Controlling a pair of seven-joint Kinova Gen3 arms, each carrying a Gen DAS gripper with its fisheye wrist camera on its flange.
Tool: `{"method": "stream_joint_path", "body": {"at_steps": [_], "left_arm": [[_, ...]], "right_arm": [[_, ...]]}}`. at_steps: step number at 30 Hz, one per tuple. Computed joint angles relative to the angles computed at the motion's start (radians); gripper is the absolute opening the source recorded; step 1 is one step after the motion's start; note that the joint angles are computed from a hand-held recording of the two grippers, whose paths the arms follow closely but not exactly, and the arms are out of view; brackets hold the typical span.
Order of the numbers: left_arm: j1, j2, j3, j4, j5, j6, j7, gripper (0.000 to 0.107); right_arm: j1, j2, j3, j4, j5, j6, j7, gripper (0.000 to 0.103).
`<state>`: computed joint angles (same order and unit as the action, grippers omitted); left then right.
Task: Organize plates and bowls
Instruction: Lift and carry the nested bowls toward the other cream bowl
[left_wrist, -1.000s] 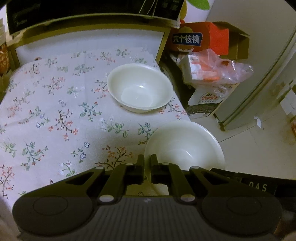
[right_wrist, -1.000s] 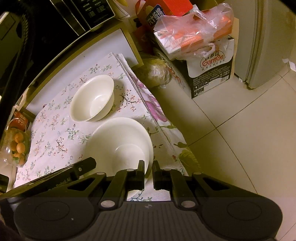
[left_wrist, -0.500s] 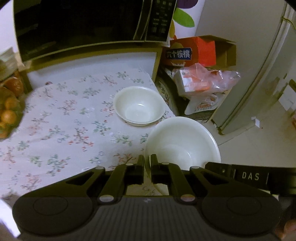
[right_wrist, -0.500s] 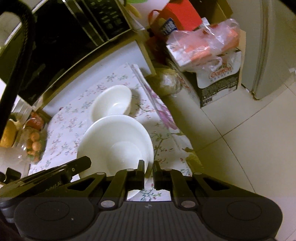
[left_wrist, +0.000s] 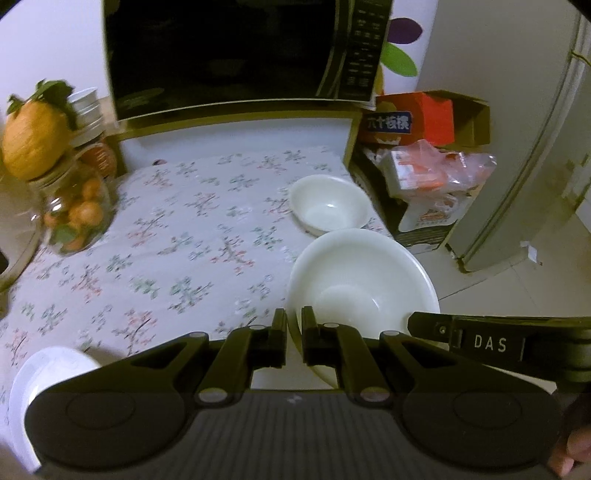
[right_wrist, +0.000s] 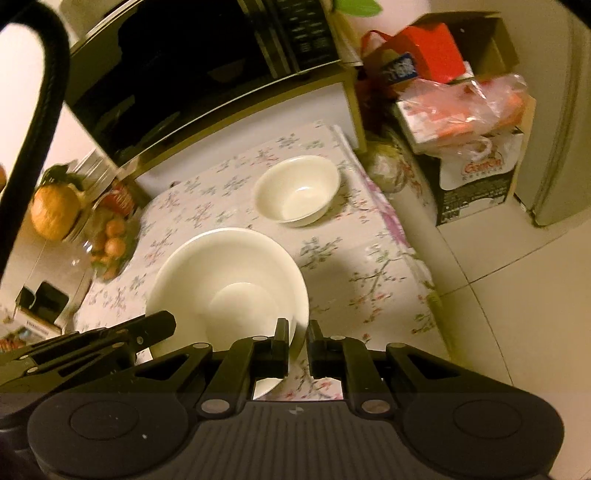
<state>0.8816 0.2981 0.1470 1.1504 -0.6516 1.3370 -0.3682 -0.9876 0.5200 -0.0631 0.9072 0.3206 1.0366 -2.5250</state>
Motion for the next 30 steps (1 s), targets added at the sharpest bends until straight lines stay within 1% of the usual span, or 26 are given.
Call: {"method": "stream_joint_path", "body": {"at_steps": [4,9,15,24,30], "left_arm": [[0.01,-0.028,0.003,0.039,-0.016,0.014,0.04,0.007],[0.009,-0.043,0.022,0.068,-0.032,0.038,0.059,0.007],[0.013,-0.032,0.034,0.068,-0.04,0.087,0.059,0.007],[-0.009,-0.028,0.038,0.085,-0.007,0.097,0.035,0.008],[-0.031,-0.021,0.034,0.091,0.037,0.087,0.017,0.009]], "right_arm": [[-0.026,0.017,-0.002,-0.038,0.008,0.028,0.018,0.009],[-0.054,0.043,0.0,-0.089,0.011,0.072,0.054,0.011],[-0.074,0.081,0.005,-0.158,-0.007,0.129,0.092,0.011],[-0.084,0.138,0.017,-0.251,-0.045,0.207,0.149,0.012],[-0.085,0.182,0.027,-0.328,-0.073,0.272,0.184,0.012]]}}
